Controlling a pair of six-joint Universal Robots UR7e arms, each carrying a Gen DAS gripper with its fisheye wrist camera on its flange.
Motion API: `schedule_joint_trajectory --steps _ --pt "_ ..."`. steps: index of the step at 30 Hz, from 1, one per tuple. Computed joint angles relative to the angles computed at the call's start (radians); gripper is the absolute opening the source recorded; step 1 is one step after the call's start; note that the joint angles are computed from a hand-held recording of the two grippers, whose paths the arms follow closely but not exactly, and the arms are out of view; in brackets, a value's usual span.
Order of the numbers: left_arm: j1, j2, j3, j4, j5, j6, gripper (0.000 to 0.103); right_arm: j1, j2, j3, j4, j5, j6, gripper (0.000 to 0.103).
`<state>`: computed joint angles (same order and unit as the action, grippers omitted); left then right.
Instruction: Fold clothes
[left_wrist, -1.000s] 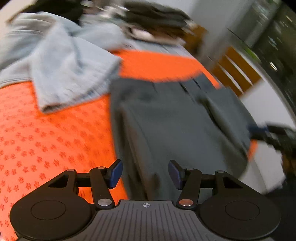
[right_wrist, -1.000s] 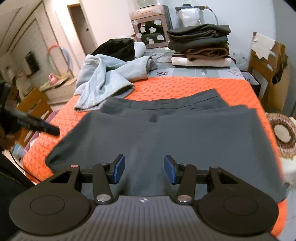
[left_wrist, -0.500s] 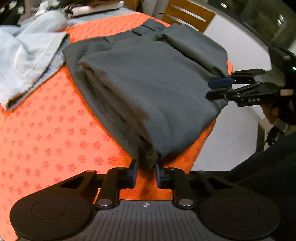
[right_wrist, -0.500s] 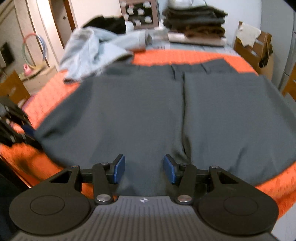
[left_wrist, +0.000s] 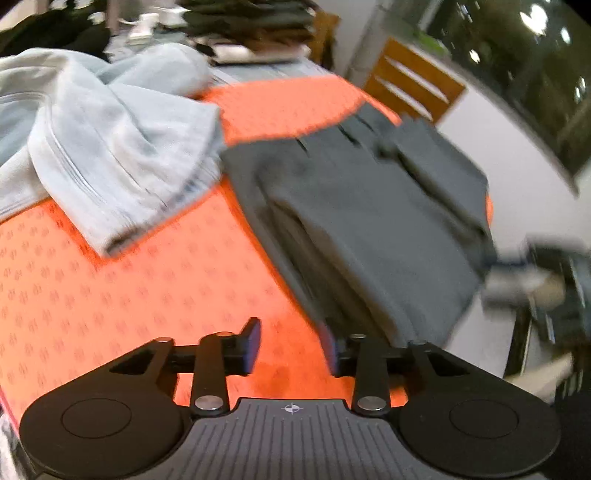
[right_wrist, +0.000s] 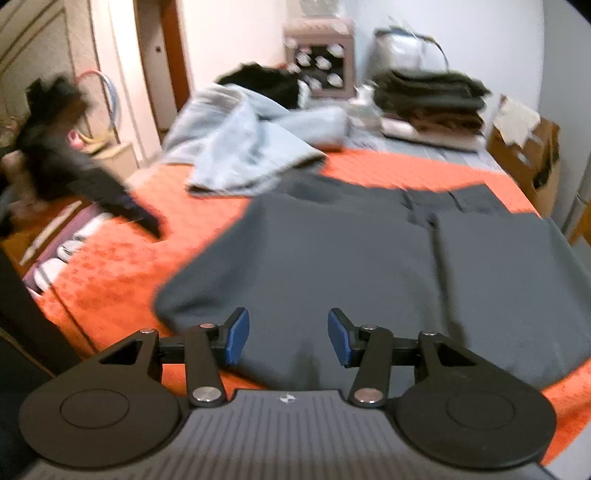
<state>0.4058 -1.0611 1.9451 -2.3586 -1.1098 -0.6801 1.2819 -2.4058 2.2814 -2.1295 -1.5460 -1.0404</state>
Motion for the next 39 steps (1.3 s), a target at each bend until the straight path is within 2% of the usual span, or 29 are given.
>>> schedule_joint_trajectory --steps 3,6,10,16,19,23,26,27,29,31,32,33,34,36,39 --pt "0.063 0.03 -0.04 -0.055 -0.005 0.044 0.047 0.097 -0.012 0.062 -0.055 -0.046 0.043 0.061" --pt "0.118 0.068 -0.082 -0.107 -0.018 0.087 0.052 0.207 -0.009 0.129 -0.138 -0.13 0.1 0.062" --pt "0.184 0.128 -0.144 -0.145 -0.054 0.096 0.052 0.322 0.013 0.204 -0.251 -0.223 0.146 0.065" --pt "0.236 0.2 -0.201 -0.186 -0.09 0.106 0.052 0.453 0.101 0.29 -0.406 -0.381 0.173 0.068" --pt "0.249 0.223 -0.213 -0.211 -0.089 0.092 0.051 0.475 0.142 0.314 -0.469 -0.44 0.193 0.068" --pt "0.26 0.242 -0.216 -0.25 -0.093 0.071 0.046 0.475 0.176 0.338 -0.54 -0.482 0.174 0.051" --pt "0.254 0.251 -0.217 -0.262 -0.073 0.089 0.044 0.467 0.18 0.353 -0.569 -0.49 0.16 0.051" --pt "0.251 0.251 -0.215 -0.263 -0.063 0.096 0.042 0.464 0.179 0.358 -0.579 -0.49 0.155 0.049" --pt "0.246 0.248 -0.208 -0.262 -0.044 0.105 0.032 0.457 0.173 0.365 -0.592 -0.482 0.145 0.048" --pt "0.245 0.245 -0.197 -0.274 -0.037 0.105 0.03 0.447 0.167 0.368 -0.595 -0.468 0.137 0.042" --pt "0.245 0.243 -0.192 -0.282 -0.034 0.104 0.029 0.438 0.163 0.364 -0.587 -0.456 0.138 0.034" --pt "0.244 0.243 -0.188 -0.29 -0.03 0.104 0.029 0.431 0.159 0.359 -0.579 -0.448 0.147 0.023" --pt "0.242 0.245 -0.186 -0.293 -0.025 0.108 0.026 0.428 0.154 0.351 -0.569 -0.442 0.17 0.022" --pt "0.237 0.248 -0.186 -0.294 -0.018 0.117 0.023 0.417 0.135 0.331 -0.535 -0.413 0.213 0.014" --pt "0.238 0.248 -0.184 -0.312 -0.026 0.089 0.024 0.433 0.117 0.304 -0.519 -0.395 0.267 0.013"
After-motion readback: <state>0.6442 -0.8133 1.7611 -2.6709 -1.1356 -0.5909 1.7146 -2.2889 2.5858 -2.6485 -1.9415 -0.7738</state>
